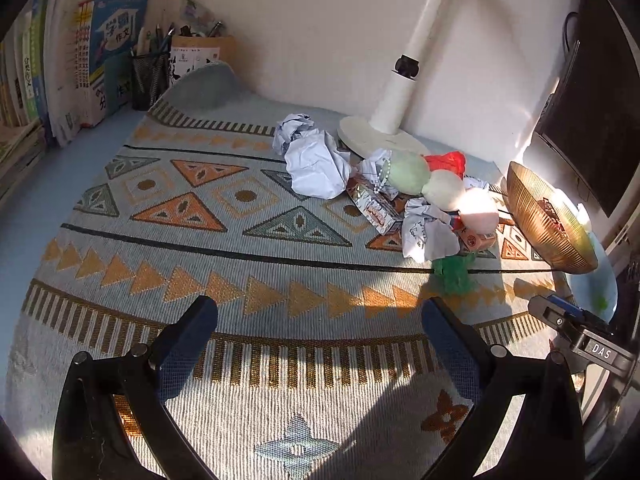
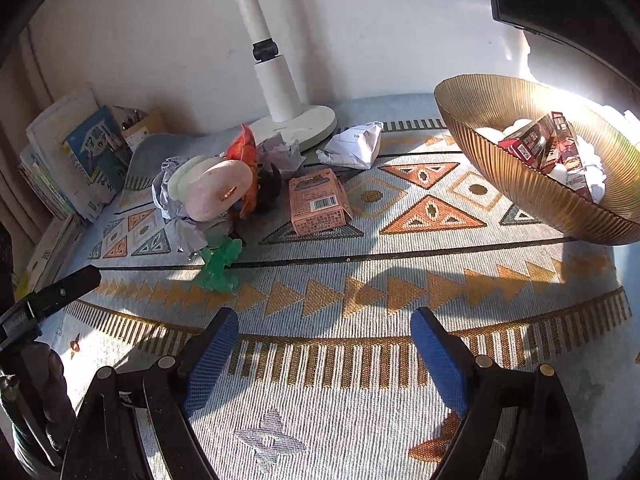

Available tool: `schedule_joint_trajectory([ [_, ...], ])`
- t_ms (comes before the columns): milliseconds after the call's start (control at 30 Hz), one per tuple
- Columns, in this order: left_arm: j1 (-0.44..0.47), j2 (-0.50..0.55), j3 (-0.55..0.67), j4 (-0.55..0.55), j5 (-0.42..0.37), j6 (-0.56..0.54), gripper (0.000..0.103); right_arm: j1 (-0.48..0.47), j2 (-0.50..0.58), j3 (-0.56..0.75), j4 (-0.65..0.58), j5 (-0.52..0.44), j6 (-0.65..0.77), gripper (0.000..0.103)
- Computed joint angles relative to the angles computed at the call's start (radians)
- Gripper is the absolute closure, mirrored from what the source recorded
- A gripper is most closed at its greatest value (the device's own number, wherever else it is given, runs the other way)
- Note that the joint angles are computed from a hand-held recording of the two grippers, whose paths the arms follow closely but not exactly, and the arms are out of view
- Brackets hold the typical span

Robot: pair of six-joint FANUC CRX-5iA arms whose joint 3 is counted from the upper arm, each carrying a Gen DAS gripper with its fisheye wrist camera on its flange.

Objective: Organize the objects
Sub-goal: 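Withdraw both open grippers from the bowl back over the rug, then grasp crumpled white paper with the left gripper while the right gripper grasps the pink-white plush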

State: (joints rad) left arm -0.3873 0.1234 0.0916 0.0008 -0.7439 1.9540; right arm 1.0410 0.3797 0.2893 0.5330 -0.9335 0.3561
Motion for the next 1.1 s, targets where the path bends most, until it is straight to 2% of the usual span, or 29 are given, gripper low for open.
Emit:
schedule_joint_trajectory([
  [67, 0.042, 0.014, -0.007, 0.142, 0.020, -0.087, 0.001, -0.017, 0.004, 0.032, -0.060, 0.053, 0.047, 0.016],
  [133, 0.094, 0.046, -0.029, 0.380, 0.039, -0.242, 0.001, -0.029, 0.020, 0.080, -0.086, 0.081, 0.088, 0.016],
  [167, 0.111, 0.069, -0.020, 0.450, 0.033, -0.276, 0.001, -0.032, 0.035, 0.109, -0.088, 0.080, 0.107, 0.016],
  [200, 0.122, 0.094, 0.002, 0.468, 0.034, -0.271, 0.001, -0.035, 0.055, 0.148, -0.093, 0.072, 0.135, 0.016],
  [300, 0.137, 0.163, 0.094, 0.409, 0.030, -0.207, 0.001, -0.038, 0.133, 0.290, -0.111, 0.000, 0.238, 0.016],
  [367, 0.150, 0.198, 0.092, 0.493, 0.056, -0.252, 0.001, -0.043, 0.188, 0.389, -0.141, -0.041, 0.318, 0.016],
  [433, 0.155, 0.225, 0.098, 0.526, 0.069, -0.255, 0.001, -0.048, 0.236, 0.472, -0.166, -0.071, 0.382, 0.016],
  [533, 0.153, 0.256, 0.095, 0.603, 0.080, -0.307, 0.001, -0.049, 0.323, 0.603, -0.149, -0.147, 0.447, 0.016],
  [667, 0.134, 0.282, 0.136, 0.535, 0.080, -0.281, 0.003, -0.051, 0.433, 0.782, -0.157, -0.275, 0.501, 0.016],
  [733, 0.125, 0.293, 0.165, 0.499, 0.068, -0.260, 0.003, -0.049, 0.426, 0.758, -0.149, -0.259, 0.501, 0.019],
  [767, 0.123, 0.297, 0.169, 0.498, 0.068, -0.262, 0.008, -0.045, 0.426, 0.750, -0.133, -0.260, 0.495, 0.035],
  [800, 0.119, 0.304, 0.192, 0.460, 0.053, -0.234, 0.013, -0.044, 0.444, 0.781, -0.141, -0.288, 0.509, 0.046],
  [833, 0.116, 0.306, 0.201, 0.438, 0.052, -0.224, 0.019, -0.044, 0.457, 0.807, -0.149, -0.310, 0.513, 0.046],
  [867, 0.117, 0.312, 0.199, 0.468, 0.046, -0.253, 0.040, -0.041, 0.451, 0.793, -0.142, -0.308, 0.499, 0.046],
  [900, 0.119, 0.320, 0.196, 0.505, 0.032, -0.285, 0.050, -0.036, 0.438, 0.761, -0.122, -0.296, 0.473, 0.050],
  [933, 0.117, 0.312, 0.186, 0.502, 0.045, -0.286, 0.050, -0.032, 0.421, 0.729, -0.108, -0.283, 0.453, 0.056],
  [1000, 0.109, 0.281, 0.146, 0.509, 0.093, -0.319, 0.051, -0.027, 0.378, 0.663, -0.095, -0.258, 0.404, 0.056],
  [1067, 0.101, 0.254, 0.141, 0.438, 0.107, -0.273, 0.051, -0.021, 0.306, 0.555, -0.075, -0.202, 0.337, 0.056],
  [1100, 0.101, 0.236, 0.119, 0.449, 0.116, -0.289, 0.051, -0.017, 0.262, 0.487, -0.057, -0.165, 0.298, 0.056],
])
